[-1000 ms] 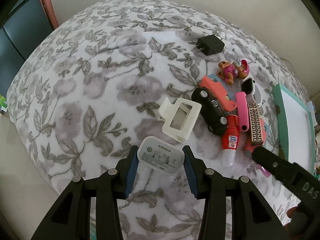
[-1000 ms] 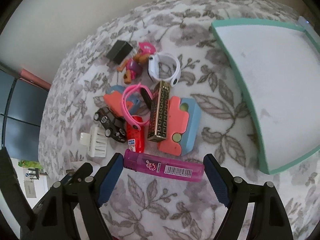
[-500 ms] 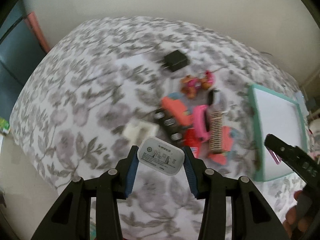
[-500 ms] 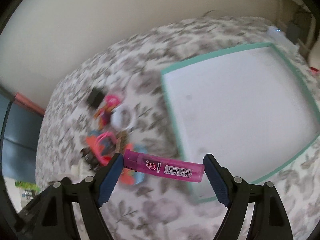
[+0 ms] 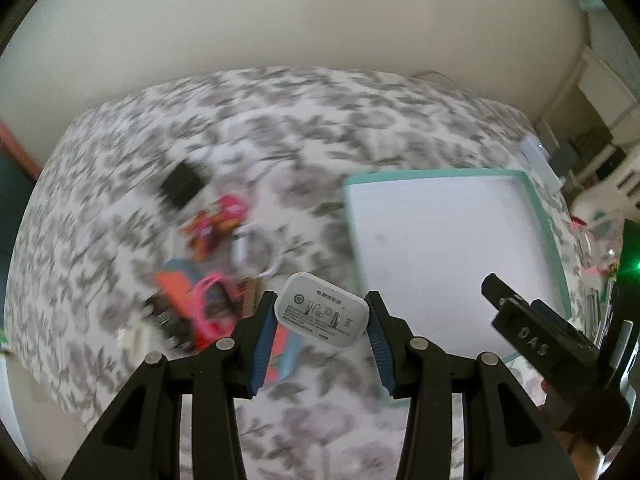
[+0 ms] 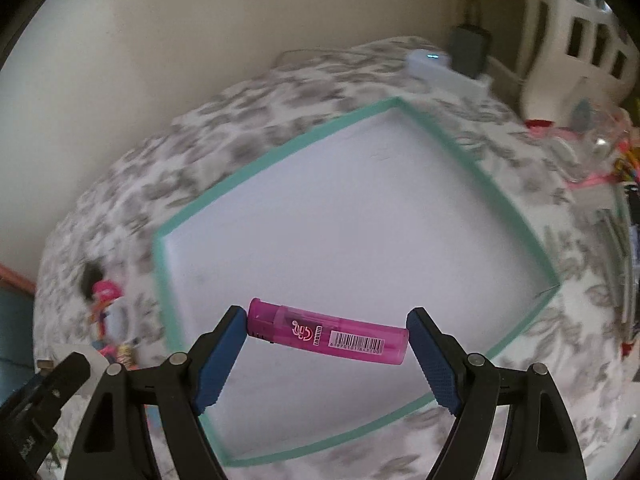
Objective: Organize rigid objects
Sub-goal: 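Carry both items over the tray and release them inside it, then move both open tools back toward the pile of items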
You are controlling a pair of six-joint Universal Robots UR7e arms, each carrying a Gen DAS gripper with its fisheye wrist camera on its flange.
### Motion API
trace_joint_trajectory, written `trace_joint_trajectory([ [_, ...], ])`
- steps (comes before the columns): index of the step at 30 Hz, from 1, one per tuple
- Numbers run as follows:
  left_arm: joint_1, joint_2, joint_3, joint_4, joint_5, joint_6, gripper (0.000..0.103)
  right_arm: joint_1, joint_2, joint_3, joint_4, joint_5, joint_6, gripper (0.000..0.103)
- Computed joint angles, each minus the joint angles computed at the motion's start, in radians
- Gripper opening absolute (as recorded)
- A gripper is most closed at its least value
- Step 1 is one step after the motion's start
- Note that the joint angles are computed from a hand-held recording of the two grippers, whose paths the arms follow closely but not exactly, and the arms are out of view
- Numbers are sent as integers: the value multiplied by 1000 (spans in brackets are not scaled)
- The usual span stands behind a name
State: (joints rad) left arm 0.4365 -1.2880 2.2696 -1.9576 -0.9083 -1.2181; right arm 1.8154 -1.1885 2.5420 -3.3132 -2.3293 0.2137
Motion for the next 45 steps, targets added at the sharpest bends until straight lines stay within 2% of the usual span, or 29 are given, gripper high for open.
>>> trace_joint_trajectory([
  [6,32,166,-69,-147,-25,103,46,-71,-59,19,-20,-17,-26,84],
  [14,66,293,-87,-322,-45,184,46,-121,-68,21,-25,-62,-46,84],
  [17,81,313,-81,-361,-54,194,46,-119,-54,20,-35,-95,-60,84],
  [32,94,321,-65,-384,-58,196,47,-111,-37,12,-12,-122,-62,84],
  [36,83,304,-58,-385,-37,190,58,-109,-33,12,-14,-125,-62,85],
  [38,80,295,-55,-384,-33,186,60,-105,-30,12,-19,-131,-65,86],
  [41,80,285,-53,-377,-31,177,62,-95,-21,13,-45,-140,-74,95],
  [45,87,265,-46,-370,-24,150,83,-79,-7,13,-85,-159,-95,101],
])
